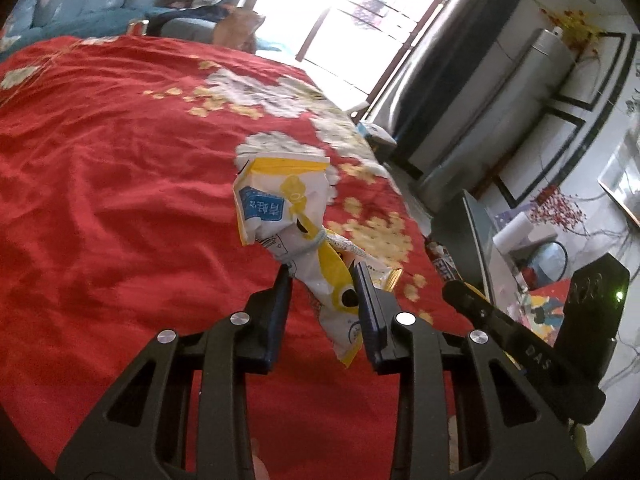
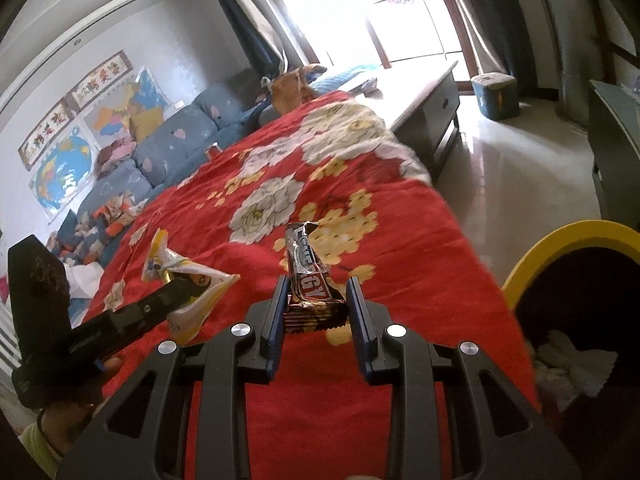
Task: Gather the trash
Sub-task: 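Carry the snack bag and chocolate wrapper over the bin and open both tools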
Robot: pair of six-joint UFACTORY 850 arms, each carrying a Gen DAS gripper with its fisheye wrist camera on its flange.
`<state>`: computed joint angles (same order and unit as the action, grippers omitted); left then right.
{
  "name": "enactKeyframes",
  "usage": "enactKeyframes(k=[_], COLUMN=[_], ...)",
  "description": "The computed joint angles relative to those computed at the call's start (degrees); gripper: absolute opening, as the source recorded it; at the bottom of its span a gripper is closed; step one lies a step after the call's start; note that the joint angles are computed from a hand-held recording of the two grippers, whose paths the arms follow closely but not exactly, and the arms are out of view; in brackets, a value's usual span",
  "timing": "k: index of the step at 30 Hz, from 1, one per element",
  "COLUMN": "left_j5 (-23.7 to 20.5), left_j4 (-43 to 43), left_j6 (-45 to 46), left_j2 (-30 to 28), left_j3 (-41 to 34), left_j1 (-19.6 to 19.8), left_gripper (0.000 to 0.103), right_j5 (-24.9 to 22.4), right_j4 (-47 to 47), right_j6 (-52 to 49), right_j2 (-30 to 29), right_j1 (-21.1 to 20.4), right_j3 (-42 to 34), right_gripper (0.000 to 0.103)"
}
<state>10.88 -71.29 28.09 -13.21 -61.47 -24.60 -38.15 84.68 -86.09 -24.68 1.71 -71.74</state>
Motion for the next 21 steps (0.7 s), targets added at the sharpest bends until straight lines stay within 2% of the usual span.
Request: enactKeyframes(k=[21], left_j5=[0.5], left_j4=[-7.6], left_j6=[15.0], left_j2=[-2.2], left_j3=[-5.1], left_j1=[-5.3], left_gripper=[0.025], right_j5=[0.9], right_j4=[4.0], right_j6=[-3.3], right_j2=[2.4], right_j1=[-5.3], right_j3=[1.8], right_gripper=[0.028])
